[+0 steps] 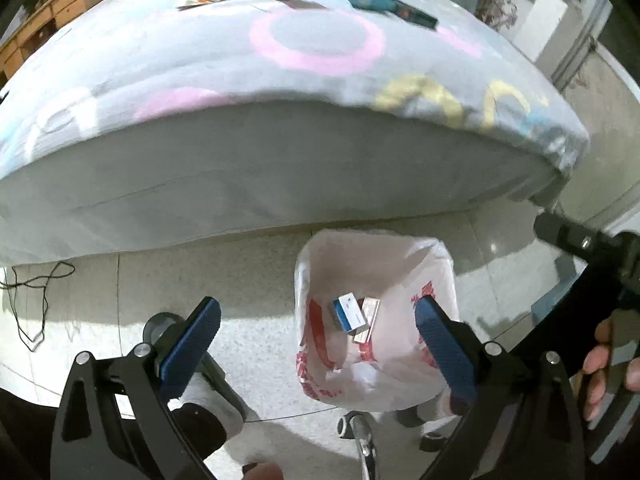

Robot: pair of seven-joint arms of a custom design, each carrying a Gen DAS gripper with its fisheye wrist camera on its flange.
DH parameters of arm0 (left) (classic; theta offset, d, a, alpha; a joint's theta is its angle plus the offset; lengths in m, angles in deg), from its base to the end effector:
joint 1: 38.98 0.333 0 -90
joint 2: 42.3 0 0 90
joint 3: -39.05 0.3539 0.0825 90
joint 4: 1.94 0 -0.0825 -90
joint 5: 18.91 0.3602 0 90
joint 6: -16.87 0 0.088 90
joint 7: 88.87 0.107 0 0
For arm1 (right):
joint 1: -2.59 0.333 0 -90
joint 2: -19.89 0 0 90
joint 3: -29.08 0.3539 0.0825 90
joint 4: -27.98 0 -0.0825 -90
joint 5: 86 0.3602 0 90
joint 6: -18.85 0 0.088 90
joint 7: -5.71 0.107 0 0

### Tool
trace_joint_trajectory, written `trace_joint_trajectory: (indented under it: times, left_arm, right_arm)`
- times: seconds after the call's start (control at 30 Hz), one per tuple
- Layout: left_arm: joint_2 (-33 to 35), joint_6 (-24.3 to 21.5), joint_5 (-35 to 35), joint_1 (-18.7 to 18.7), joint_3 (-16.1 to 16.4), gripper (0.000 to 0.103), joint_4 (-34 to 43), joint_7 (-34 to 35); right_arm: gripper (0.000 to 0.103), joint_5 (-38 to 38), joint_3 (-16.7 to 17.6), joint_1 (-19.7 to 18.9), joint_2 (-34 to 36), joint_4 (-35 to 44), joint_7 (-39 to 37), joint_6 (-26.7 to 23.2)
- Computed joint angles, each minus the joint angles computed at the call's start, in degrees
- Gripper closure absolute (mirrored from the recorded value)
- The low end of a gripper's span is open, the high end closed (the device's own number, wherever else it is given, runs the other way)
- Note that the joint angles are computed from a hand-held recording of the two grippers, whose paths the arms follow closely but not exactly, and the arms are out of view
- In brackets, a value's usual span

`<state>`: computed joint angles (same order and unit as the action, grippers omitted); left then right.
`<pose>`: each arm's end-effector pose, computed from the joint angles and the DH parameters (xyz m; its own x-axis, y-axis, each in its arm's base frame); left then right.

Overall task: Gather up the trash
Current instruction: 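Move both tools back over the items on the bed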

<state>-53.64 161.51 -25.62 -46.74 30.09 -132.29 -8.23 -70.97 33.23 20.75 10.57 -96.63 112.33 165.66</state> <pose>0.4706 -0.1450 0.5340 -0.0819 -0.9867 0.1403 -0.9115 0.0173 -0.4109 0.4779 0.1943 0.5704 0.0078 -0.9343 -0.3565 -0.8975 0.1507 -0.4144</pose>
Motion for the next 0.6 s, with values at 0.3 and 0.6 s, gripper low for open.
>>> trace_joint_trajectory:
  times: [0.3,0.6]
  left_arm:
    - [0.22,1.93,4.06,3.6,1.26,0.008,5.86,-4.97]
    - [9.32,-0.46,5.95,7.0,3.4,0.008,22.88,-0.29]
  right_arm:
    - [0.007,-3.68,0.34,-0.33,1.86,7.71,-1.46,-4.72]
    - [0.007,-6.43,-0.06,-1.57,8.19,23.64,-1.73,-10.82]
